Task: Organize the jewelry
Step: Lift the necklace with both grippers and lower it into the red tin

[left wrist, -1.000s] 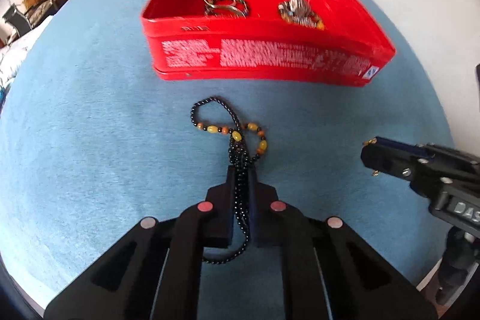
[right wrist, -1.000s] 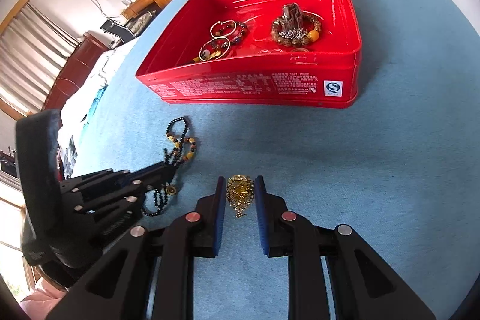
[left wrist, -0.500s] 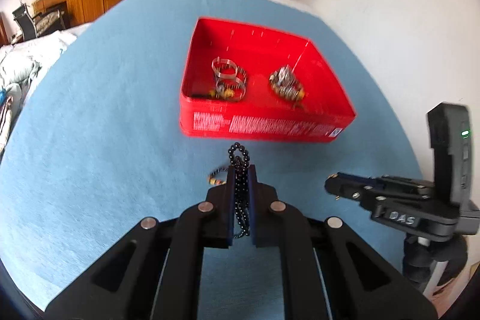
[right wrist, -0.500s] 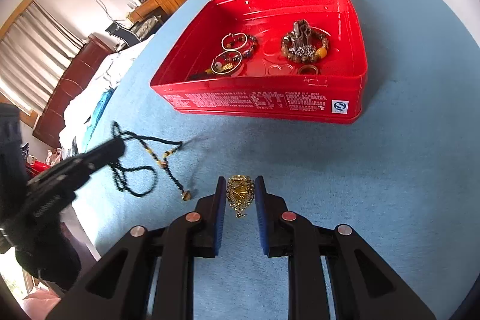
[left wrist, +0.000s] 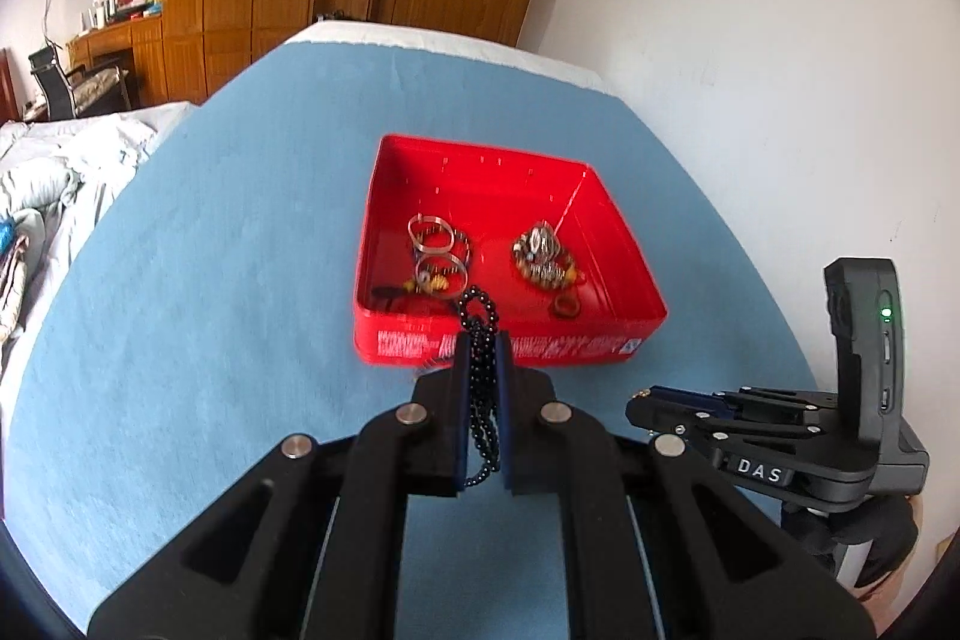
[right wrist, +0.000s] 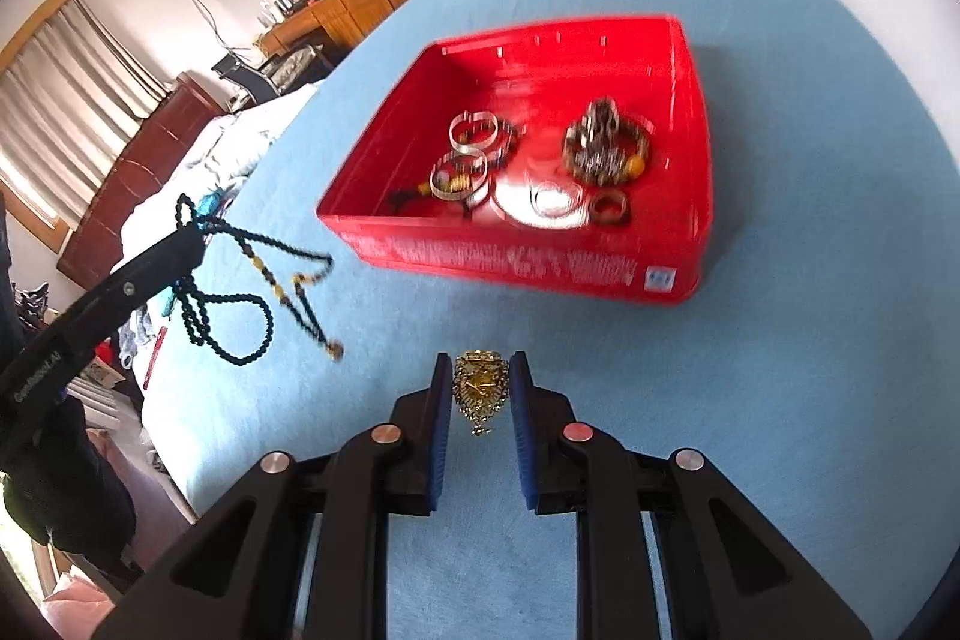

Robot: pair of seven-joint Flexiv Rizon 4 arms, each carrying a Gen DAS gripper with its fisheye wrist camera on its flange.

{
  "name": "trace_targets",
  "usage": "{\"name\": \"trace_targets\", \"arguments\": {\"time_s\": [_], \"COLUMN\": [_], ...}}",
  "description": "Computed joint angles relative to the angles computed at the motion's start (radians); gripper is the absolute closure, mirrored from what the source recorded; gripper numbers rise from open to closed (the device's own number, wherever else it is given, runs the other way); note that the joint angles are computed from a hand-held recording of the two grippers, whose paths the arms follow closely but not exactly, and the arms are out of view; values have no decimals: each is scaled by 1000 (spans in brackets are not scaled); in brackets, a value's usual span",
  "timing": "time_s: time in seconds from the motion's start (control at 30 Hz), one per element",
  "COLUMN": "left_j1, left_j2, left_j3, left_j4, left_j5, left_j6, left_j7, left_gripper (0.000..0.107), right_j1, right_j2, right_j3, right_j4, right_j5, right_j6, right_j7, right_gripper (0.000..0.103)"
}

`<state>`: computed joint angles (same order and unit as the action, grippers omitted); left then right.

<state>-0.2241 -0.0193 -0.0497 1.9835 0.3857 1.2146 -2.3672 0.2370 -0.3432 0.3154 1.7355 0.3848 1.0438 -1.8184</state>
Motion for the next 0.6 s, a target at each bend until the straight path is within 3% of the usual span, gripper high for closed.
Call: {"name": "trace_targets", "arguments": {"time_s": [0.47, 0.6], "left_j1": [-3, 3], "left_j2": [-85, -155], "left_j3": [30, 45], "left_j4": [-214, -264], "left_j5": [151, 85], "left_j6": [-54, -44], "left_j7": [-70, 1], "left_gripper": [101, 101], "right_j1": [46, 64], "right_j2": [-23, -83], "right_j3": [-44, -67], "right_j4": [-122, -190], "right_j5": [-132, -196], "right_j6": [55, 49], "right_j7": [105, 173], "right_gripper": [84, 84]}}
